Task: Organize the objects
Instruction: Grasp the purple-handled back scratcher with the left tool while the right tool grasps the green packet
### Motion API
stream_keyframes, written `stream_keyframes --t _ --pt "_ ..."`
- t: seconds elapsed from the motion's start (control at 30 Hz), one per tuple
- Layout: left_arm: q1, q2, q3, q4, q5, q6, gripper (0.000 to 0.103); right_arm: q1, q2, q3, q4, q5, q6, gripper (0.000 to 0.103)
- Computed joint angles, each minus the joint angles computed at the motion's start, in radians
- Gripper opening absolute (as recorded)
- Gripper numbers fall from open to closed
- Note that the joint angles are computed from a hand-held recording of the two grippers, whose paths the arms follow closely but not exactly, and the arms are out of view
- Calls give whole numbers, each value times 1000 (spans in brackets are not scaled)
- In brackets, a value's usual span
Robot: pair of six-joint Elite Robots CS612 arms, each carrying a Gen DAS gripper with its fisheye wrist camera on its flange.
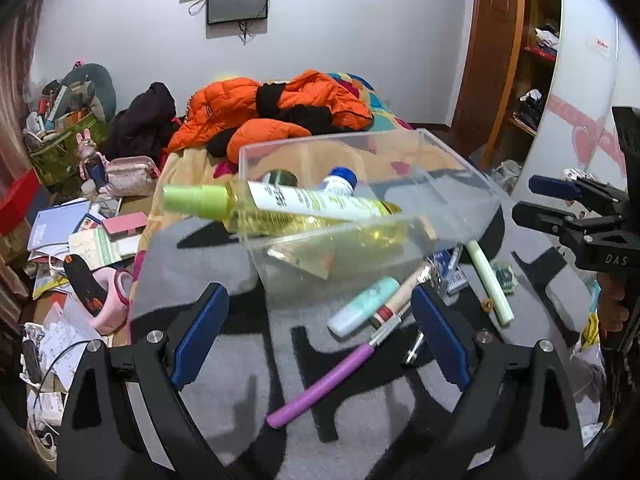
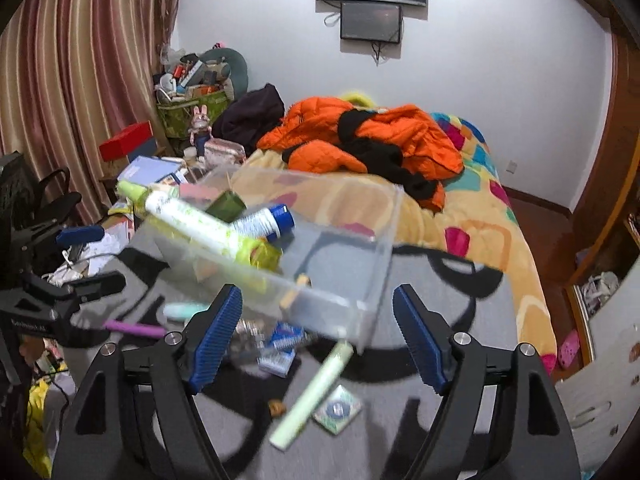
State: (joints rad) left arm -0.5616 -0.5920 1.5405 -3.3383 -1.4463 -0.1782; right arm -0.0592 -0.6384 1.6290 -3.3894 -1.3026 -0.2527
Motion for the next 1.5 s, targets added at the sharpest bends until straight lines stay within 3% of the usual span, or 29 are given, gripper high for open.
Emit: stream_keyframes --t 0.3,0.47,0.6,0.67,0.7,0.77,1.03,1.13,1.27,1.37,1.5 --pt "-1 35 -26 88 -58 25 89 -12 11 22 93 5 17 74" --pt "-3 50 -44 150 -61 57 71 -13 21 31 95 -43 28 66" --pt "5 62 -60 185 -105 36 62 -23 25 29 105 -45 62 63" --pt "1 65 -61 175 -91 40 60 -26 28 23 116 -50 76 61" --pt "1 66 -63 172 -98 45 56 -27 30 21 123 -48 81 60" --pt "3 67 -65 164 -128 51 40 -28 35 12 138 -46 89 59" --pt "-3 44 -22 157 -131 92 23 -40 41 2 167 25 123 57" --pt "-10 29 9 155 -114 102 20 -36 44 2 149 4 124 56" --pt "-16 14 37 151 -93 118 17 -43 41 5 160 14 124 43" --pt "-14 11 36 154 -101 124 17 -42 38 8 166 -26 126 33" --pt "-12 23 -2 197 -115 141 17 -57 36 7 188 12 148 32"
